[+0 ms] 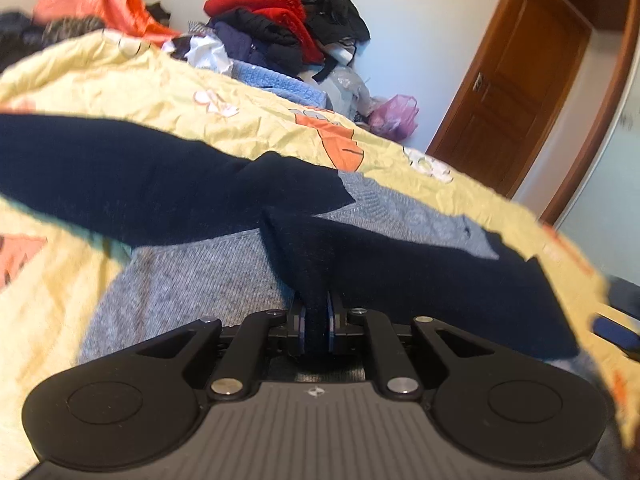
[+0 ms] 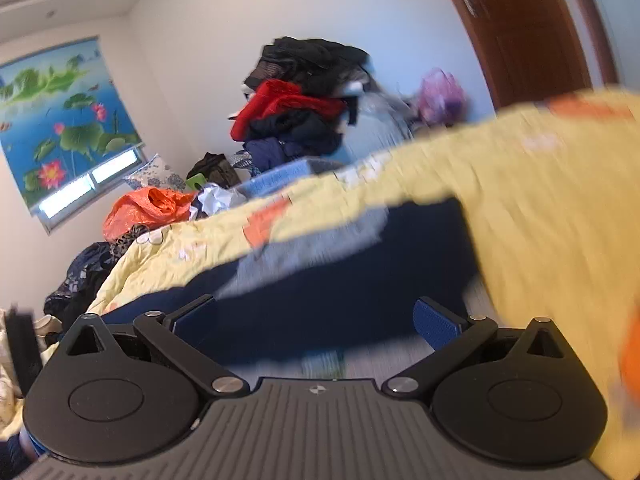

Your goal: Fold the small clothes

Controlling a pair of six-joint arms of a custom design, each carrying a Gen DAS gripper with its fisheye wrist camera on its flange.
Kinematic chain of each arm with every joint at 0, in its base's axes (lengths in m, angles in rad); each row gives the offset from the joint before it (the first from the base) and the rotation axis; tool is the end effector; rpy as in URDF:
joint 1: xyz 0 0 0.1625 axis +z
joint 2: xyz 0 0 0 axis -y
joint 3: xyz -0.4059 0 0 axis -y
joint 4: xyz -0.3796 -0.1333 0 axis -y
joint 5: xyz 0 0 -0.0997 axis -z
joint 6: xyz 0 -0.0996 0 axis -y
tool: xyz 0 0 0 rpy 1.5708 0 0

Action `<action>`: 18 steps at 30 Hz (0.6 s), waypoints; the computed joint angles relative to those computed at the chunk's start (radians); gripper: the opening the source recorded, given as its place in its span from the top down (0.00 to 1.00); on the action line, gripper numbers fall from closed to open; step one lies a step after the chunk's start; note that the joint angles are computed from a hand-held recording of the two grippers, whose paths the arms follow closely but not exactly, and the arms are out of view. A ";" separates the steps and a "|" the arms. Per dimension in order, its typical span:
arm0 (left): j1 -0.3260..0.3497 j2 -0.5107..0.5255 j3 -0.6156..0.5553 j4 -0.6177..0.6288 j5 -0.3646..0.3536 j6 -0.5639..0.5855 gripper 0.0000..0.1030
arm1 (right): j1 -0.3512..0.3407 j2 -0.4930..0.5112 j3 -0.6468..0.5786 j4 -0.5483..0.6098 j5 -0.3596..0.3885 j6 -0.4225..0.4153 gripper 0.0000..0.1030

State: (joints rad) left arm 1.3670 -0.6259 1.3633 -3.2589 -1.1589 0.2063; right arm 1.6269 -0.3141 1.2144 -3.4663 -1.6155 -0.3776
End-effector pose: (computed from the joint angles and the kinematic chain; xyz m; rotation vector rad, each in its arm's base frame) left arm 0.0194 -0.7618 0.1732 0.2415 2.4585 -1.2636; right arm 0.1712 -0.7512 0.0200 0.5293 -2.5492 1.3866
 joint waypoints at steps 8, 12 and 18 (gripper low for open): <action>-0.040 0.019 0.033 -0.146 0.130 0.067 0.82 | 0.055 0.336 -0.643 0.365 -0.396 -0.293 0.00; -0.077 0.057 0.034 -0.332 0.141 0.220 0.46 | 0.052 0.317 -0.602 0.337 -0.384 -0.276 0.00; -0.045 0.104 -0.150 0.046 0.148 0.152 0.24 | 0.054 0.324 -0.619 0.347 -0.391 -0.280 0.00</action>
State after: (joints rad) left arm 1.3225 -0.5217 1.2133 -3.2127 -1.0114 0.3587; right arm 1.6813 0.0100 0.5950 -3.1193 -2.0067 -0.6572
